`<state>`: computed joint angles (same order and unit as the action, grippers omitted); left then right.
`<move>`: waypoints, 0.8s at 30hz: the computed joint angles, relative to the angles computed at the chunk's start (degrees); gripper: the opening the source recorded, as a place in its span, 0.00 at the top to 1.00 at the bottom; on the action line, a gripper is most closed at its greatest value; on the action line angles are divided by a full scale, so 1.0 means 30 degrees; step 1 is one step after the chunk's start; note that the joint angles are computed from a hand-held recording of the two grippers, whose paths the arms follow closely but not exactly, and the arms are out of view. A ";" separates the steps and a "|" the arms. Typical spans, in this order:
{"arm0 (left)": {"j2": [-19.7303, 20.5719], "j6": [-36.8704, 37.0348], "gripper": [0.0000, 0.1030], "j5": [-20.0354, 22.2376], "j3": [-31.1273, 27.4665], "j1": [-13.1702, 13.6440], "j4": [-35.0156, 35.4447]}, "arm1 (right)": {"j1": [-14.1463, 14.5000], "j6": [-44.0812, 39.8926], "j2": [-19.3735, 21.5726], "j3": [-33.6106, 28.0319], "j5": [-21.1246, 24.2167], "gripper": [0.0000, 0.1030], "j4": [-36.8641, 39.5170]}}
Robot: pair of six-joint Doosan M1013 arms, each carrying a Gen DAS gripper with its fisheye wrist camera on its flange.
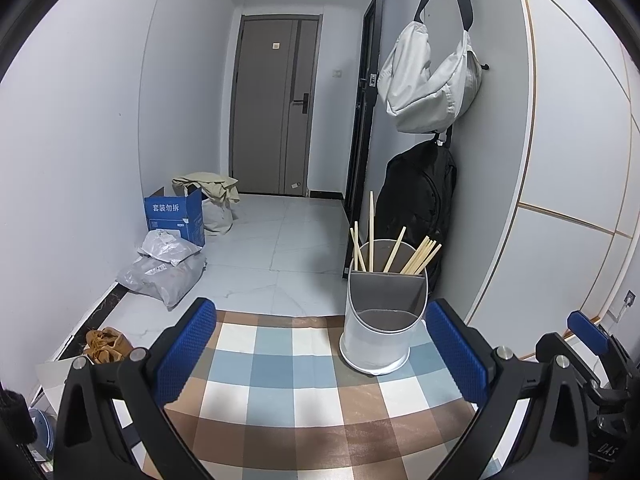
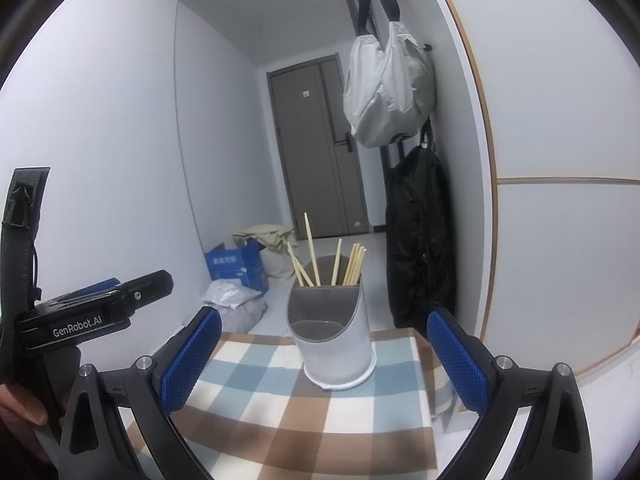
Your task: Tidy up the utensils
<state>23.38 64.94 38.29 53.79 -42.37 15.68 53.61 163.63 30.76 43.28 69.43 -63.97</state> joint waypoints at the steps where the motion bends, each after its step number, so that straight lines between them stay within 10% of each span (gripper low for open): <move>1: 0.0036 0.0012 0.01 0.0050 -0.0067 -0.0001 -0.0014 | 0.0000 0.0000 0.0000 0.0000 0.0000 0.00 0.0000; 24: -0.0065 0.0131 0.01 -0.0041 0.0027 0.0020 -0.0167 | -0.0027 -0.0162 0.0010 0.0008 -0.0109 0.00 0.0083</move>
